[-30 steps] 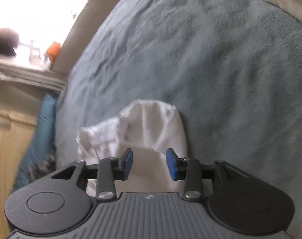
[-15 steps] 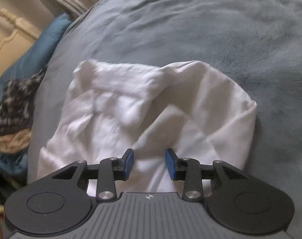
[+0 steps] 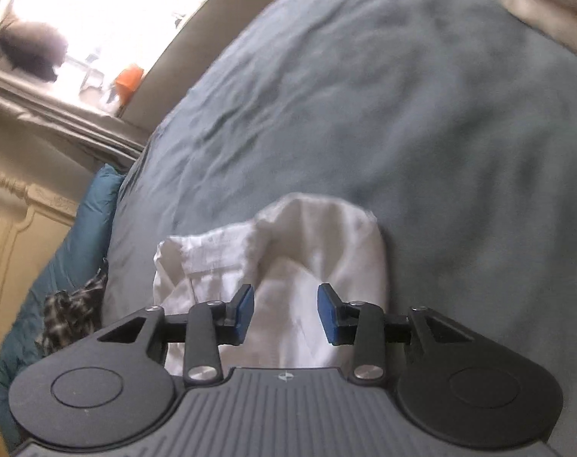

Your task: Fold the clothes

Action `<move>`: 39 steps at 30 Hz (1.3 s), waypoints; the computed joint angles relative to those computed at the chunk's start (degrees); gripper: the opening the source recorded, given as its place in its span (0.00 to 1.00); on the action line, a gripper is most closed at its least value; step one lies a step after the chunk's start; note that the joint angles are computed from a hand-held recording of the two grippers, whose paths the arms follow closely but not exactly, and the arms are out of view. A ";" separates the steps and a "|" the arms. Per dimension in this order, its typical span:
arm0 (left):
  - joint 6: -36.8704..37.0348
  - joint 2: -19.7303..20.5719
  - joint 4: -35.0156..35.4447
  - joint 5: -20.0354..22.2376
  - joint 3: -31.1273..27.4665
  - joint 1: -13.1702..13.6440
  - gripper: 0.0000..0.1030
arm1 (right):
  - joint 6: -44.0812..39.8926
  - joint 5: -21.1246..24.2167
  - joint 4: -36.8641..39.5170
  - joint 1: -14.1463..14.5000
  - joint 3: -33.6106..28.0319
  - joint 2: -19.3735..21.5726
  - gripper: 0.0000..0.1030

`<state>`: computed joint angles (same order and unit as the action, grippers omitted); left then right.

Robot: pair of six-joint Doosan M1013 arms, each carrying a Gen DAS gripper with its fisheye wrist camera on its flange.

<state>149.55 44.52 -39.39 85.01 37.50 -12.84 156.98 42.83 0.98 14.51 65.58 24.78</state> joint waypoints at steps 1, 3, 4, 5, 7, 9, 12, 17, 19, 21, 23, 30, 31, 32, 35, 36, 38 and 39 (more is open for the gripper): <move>-0.11 0.02 0.02 0.02 -0.04 0.00 0.67 | -0.47 1.19 1.14 -0.04 -0.37 0.35 0.41; -0.15 -0.08 0.31 -0.14 0.11 -0.07 0.67 | -1.33 3.58 3.06 -0.08 -1.21 1.12 0.41; -0.19 -0.13 0.51 -0.20 0.16 -0.11 0.67 | -1.76 4.47 2.93 0.07 -1.70 1.64 0.41; -0.22 -0.17 0.70 -0.25 0.21 -0.14 0.67 | -1.75 4.15 2.63 0.17 -1.42 1.70 0.40; -0.49 -0.20 1.14 -0.05 0.15 -0.18 0.67 | -1.66 2.33 3.15 0.02 -0.34 1.71 0.34; -0.92 -0.19 1.60 0.26 -0.01 -0.18 0.67 | 1.26 2.22 2.63 -0.35 0.60 1.86 0.30; -2.16 -0.15 1.95 0.52 -0.33 -0.04 0.67 | 6.71 -1.80 5.39 -1.25 4.35 0.67 0.24; -5.23 0.23 1.83 0.87 -1.51 0.40 0.67 | 15.02 -7.03 0.00 -0.12 7.94 -2.27 0.41; -6.13 0.17 1.38 0.42 -1.70 0.70 0.67 | 18.64 -8.64 -3.31 0.68 9.13 -3.45 0.41; -6.94 0.10 0.98 0.16 -1.92 1.01 0.67 | 22.77 -10.98 -6.79 1.63 10.48 -4.65 0.41; -7.51 -0.09 0.29 -0.20 -2.00 1.46 0.67 | 26.36 -13.78 -10.82 2.80 11.44 -5.60 0.41; -11.28 -0.25 -0.06 -1.43 -3.28 3.37 0.68 | 16.35 -22.87 -5.45 5.47 10.44 -5.57 0.41; -12.27 -0.25 0.12 -1.91 -3.47 3.79 0.68 | 12.83 -23.22 -2.43 5.75 9.67 -5.06 0.41; -13.27 -0.24 0.31 -2.38 -3.68 4.21 0.68 | 9.11 -23.39 0.82 6.07 8.96 -4.56 0.41; -17.54 0.06 1.47 -3.68 -4.77 5.75 0.68 | -3.83 -22.72 12.02 6.84 6.98 -3.17 0.41; -19.29 0.32 2.00 -3.82 -5.37 6.43 0.68 | -8.93 -22.55 16.55 6.98 6.48 -2.70 0.41; -22.64 0.72 3.44 -4.57 -6.29 7.75 0.68 | -17.11 -20.95 24.14 7.09 4.92 -1.63 0.41; -24.05 0.80 4.31 -5.22 -6.47 8.33 0.68 | -20.39 -19.78 27.28 7.14 3.90 -1.00 0.41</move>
